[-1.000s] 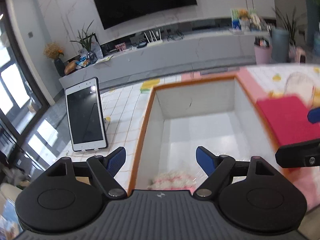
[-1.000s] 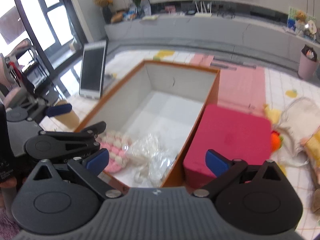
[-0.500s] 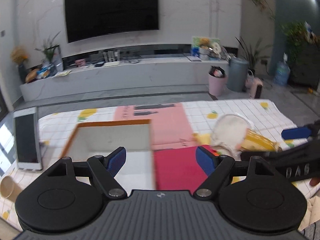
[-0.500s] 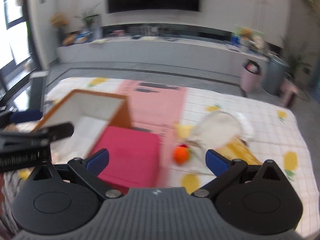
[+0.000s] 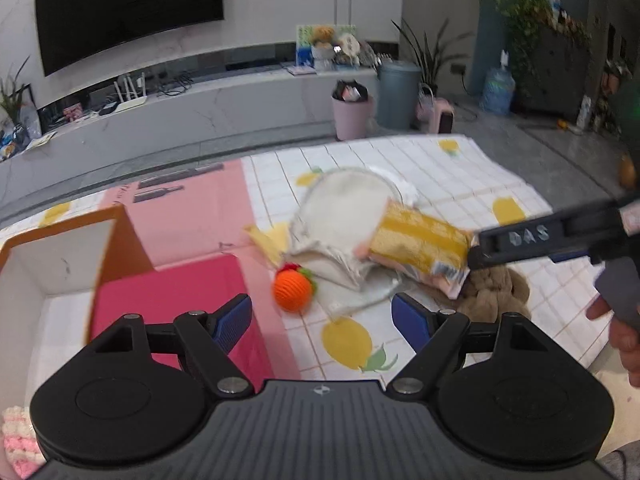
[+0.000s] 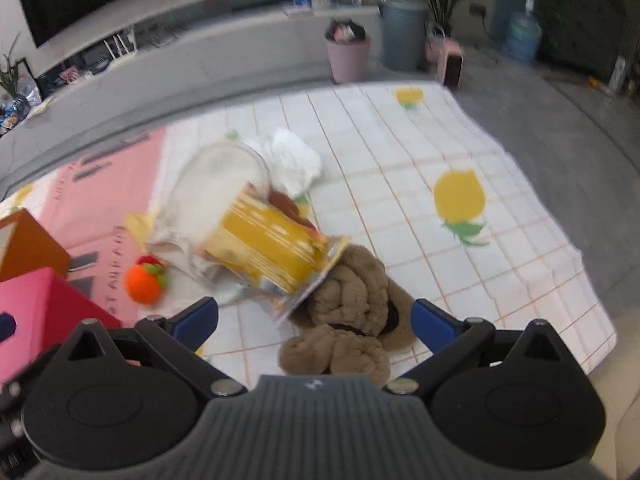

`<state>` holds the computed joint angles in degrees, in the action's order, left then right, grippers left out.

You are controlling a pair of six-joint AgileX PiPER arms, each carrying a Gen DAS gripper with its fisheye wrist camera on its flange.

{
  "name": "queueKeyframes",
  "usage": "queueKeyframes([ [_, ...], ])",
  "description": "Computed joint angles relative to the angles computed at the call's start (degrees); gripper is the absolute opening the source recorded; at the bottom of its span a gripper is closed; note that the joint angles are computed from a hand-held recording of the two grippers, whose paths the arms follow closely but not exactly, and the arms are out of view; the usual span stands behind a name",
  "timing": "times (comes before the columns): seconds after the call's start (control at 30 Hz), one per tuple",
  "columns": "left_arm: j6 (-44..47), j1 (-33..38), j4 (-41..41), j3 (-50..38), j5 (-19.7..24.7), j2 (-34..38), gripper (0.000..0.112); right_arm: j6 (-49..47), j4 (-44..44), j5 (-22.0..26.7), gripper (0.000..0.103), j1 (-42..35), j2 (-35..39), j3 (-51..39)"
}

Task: Organize soft objects
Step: 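Move both tools back toward the brown plush toy and yellow snack packet, then grasp the brown plush toy with the right tool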

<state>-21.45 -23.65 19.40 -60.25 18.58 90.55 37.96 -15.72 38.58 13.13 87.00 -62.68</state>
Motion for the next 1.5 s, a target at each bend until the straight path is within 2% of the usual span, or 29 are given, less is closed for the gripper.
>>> queueKeyframes([
  [0.07, -8.1, -1.9, 9.2, 0.0, 0.8, 1.3, 0.093, -2.9, 2.5, 1.0, 0.100, -1.1, 3.5, -1.7],
  [0.17, -19.6, -3.7, 22.0, 0.7, 0.9, 2.4, 0.093, -3.0, 0.4, 2.9, 0.100, -1.4, 8.2, -4.1],
  [0.23, -22.6, -4.3, 25.5, 0.3, 1.3, 3.1, 0.093, -2.7, -0.4, 4.4, 0.100, -1.6, 10.9, -5.7],
  [0.37, -11.2, -3.4, 13.1, -3.5, 1.8, 5.9, 0.093, -5.4, 2.5, 4.5, 0.100, -3.4, 14.2, -7.4],
  [0.53, -7.7, -4.0, 10.5, -7.4, 4.3, 8.9, 0.093, -7.9, 5.1, 6.5, 0.100, -3.9, 16.2, -8.8],
  [0.73, -6.2, -4.2, 7.5, -10.4, 6.9, 11.6, 0.093, -7.9, 3.0, 8.9, 0.083, -2.4, 17.9, -9.9],
  [0.8, -8.7, -5.0, 10.0, -10.6, 7.8, 12.2, 0.093, -9.0, 3.3, 9.6, 0.071, -1.9, 17.6, -10.0],
  [0.9, -12.0, -5.9, 13.1, -10.5, 9.1, 12.7, 0.093, -10.9, 3.6, 10.5, 0.060, -1.3, 15.9, -9.3],
  [1.03, -11.7, -6.4, 13.6, -7.9, 8.3, 11.2, 0.093, -14.8, 5.0, 12.9, 0.060, -1.1, 13.6, -6.9],
  [1.13, -9.5, -7.3, 12.9, -6.6, 8.7, 10.3, 0.093, -15.9, 6.5, 11.9, 0.064, -2.1, 13.0, -4.8],
  [1.2, -11.3, -7.9, 14.8, -5.6, 8.6, 9.8, 0.093, -13.9, 5.8, 13.1, 0.077, -3.0, 13.5, -5.6],
  [1.27, -12.2, -8.1, 15.8, -6.0, 9.2, 10.1, 0.093, -10.6, 2.8, 13.4, 0.084, -2.6, 13.5, -5.9],
  [1.37, -12.2, -7.9, 15.3, -7.0, 8.9, 10.9, 0.093, -10.8, 2.0, 13.2, 0.084, -1.8, 14.3, -7.2],
  [1.43, -15.6, -8.1, 17.9, -7.4, 8.2, 12.0, 0.093, -10.8, 0.9, 14.0, 0.081, -0.6, 15.6, -8.6],
  [1.5, -18.9, -8.6, 22.0, -7.3, 6.5, 13.0, 0.095, -11.8, 1.5, 14.5, 0.067, -0.3, 16.2, -9.3],
])
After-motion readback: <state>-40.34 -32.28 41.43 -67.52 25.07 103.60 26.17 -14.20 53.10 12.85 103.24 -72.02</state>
